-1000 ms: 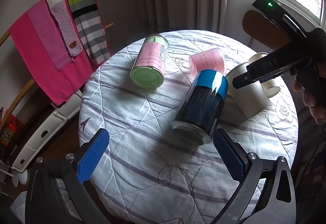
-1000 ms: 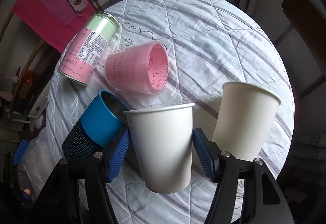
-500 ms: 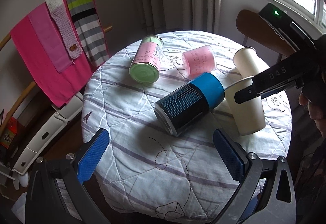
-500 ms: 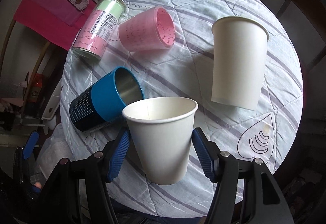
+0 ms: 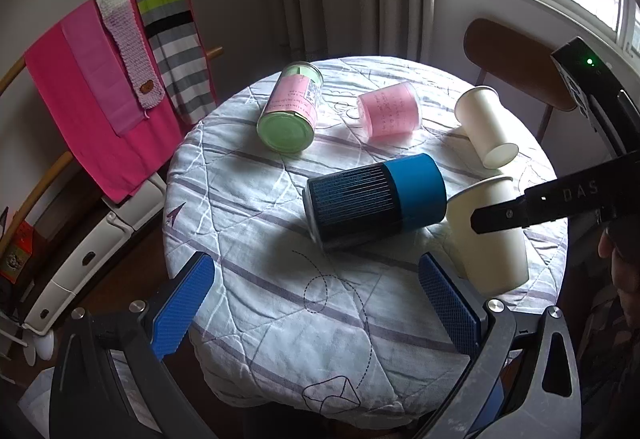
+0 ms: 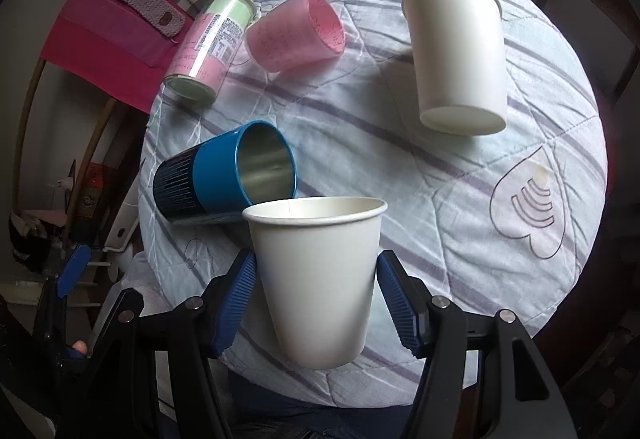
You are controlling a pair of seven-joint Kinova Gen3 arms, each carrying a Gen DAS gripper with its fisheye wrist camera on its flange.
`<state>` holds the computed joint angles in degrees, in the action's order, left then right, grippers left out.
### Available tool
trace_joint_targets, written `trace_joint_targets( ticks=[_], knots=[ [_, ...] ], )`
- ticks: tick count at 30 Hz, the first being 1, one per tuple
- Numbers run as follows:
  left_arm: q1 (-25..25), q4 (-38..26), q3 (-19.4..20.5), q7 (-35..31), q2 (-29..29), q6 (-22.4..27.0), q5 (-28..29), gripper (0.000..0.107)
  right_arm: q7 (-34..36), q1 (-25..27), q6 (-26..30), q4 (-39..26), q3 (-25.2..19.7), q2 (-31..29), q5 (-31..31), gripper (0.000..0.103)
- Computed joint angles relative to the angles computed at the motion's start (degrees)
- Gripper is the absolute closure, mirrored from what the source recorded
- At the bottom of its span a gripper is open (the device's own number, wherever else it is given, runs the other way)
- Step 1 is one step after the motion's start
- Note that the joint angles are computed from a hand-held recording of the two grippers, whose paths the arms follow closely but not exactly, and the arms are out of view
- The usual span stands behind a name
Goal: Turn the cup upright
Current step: 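Lift the white paper cup with the right gripper and turn it upright, then close the left gripper on the white cup while the right gripper releases it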
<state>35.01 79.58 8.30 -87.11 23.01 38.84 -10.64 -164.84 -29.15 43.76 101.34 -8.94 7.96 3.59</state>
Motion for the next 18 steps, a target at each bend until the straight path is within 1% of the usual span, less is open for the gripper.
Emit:
trace_joint_targets(
  ticks=[3, 6, 8, 10, 12, 13, 14, 15, 17, 18],
  knots=[
    [-0.02, -0.17, 0.45, -0.34, 0.20, 0.60, 0.51, 0.005, -0.78, 1.30, -6.74, 4.99, -0.15, -1.42, -3.46, 0.039],
    [-1.18, -1.18, 2.28, -2.81, 0.84, 2.59, 3.30, 0.005, -3.02, 2.05, -13.51, 9.96, 0.54, -3.52, -8.05, 0.038],
    [-0.37, -1.39, 2.16, -2.74, 0.91, 3.32, 3.63, 0.005, -2.02, 3.97, -14.95, 10.89, -1.48, -3.99, -8.48, 0.038],
    [0.75, -1.57, 2.06, -1.95, 0.82, 3.96, 3.86, 0.005, -4.13, 3.04, -12.65, 10.22, -1.44, -4.76, -6.31, 0.037],
    [2.20, -2.37, 1.91, -1.02, 1.21, 4.95, 3.42, 0.005, -6.32, 0.95, -8.90, 8.95, -1.36, -6.02, -1.65, 0.036],
    [3.19, -2.93, 1.69, -0.27, 1.52, 5.53, 2.87, 0.005, -7.00, 0.76, -7.24, 8.32, -2.04, -6.44, 0.23, 0.031],
    [4.01, -3.36, 1.50, 0.51, 1.84, 5.91, 2.46, 0.005, -7.96, 0.75, -5.20, 7.45, -3.02, -6.58, 2.56, 0.029],
    [4.50, -3.85, 1.46, 0.97, 2.15, 6.41, 2.26, 0.005, -8.83, -0.20, -4.09, 7.57, -2.94, -7.70, 4.89, 0.029],
    [4.75, -5.73, 2.23, 1.13, 3.34, 8.27, 3.30, 0.005, -7.78, -0.60, -0.83, 6.98, -4.15, -8.99, 8.19, 0.028],
    [4.96, -6.79, 2.38, 1.46, 4.01, 9.31, 3.82, 0.005, -6.27, -0.68, 0.73, 6.83, -4.54, -9.55, 8.45, 0.027]
  ],
)
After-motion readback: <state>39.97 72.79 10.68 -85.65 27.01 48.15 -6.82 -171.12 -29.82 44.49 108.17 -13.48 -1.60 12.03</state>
